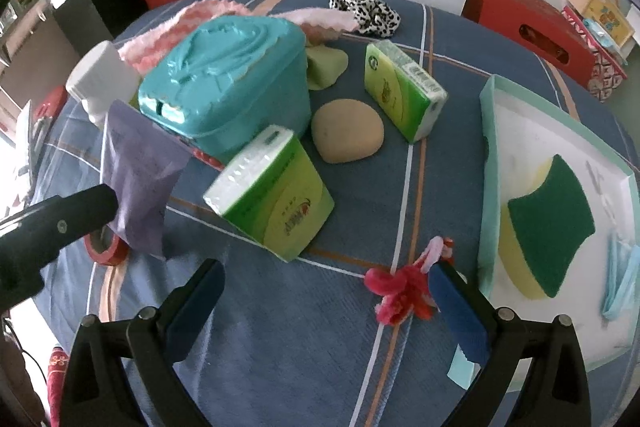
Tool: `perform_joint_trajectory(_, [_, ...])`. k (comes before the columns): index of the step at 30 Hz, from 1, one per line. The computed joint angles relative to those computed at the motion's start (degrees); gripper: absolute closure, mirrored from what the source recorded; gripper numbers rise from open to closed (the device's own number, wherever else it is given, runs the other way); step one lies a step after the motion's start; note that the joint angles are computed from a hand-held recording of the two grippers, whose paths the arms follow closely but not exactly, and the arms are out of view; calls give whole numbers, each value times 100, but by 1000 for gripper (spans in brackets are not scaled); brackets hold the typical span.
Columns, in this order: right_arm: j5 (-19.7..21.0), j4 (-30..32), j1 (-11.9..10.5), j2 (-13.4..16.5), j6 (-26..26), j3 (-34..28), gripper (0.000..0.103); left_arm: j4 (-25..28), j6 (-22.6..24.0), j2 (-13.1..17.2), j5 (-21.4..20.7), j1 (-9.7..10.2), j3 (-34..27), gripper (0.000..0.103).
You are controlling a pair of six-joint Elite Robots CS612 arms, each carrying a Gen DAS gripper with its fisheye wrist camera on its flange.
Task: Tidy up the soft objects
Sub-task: 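Grasp the purple wipes pack with the left gripper while the right grasps the white-green tissue pack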
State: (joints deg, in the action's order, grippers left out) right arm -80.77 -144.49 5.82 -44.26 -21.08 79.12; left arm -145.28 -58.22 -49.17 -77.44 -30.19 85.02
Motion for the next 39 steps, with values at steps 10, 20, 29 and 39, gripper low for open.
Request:
perform_joint_trajectory(10, [105,-59,3,58,-98,-64,0,367,143,207,-57,10,-288,16])
perform_joint_trajectory(20, [152,-238,48,242,-304,-236,0,374,153,369,-279,75,-434,16])
perform_joint_trajectory(29, [421,-420,38,307,-344,-292,8,130,11,368,-274,146,-340,17])
perform_joint_trajectory(39, [651,-464,45,254,-478,-203,25,123,92,396,-355,136,-367,33])
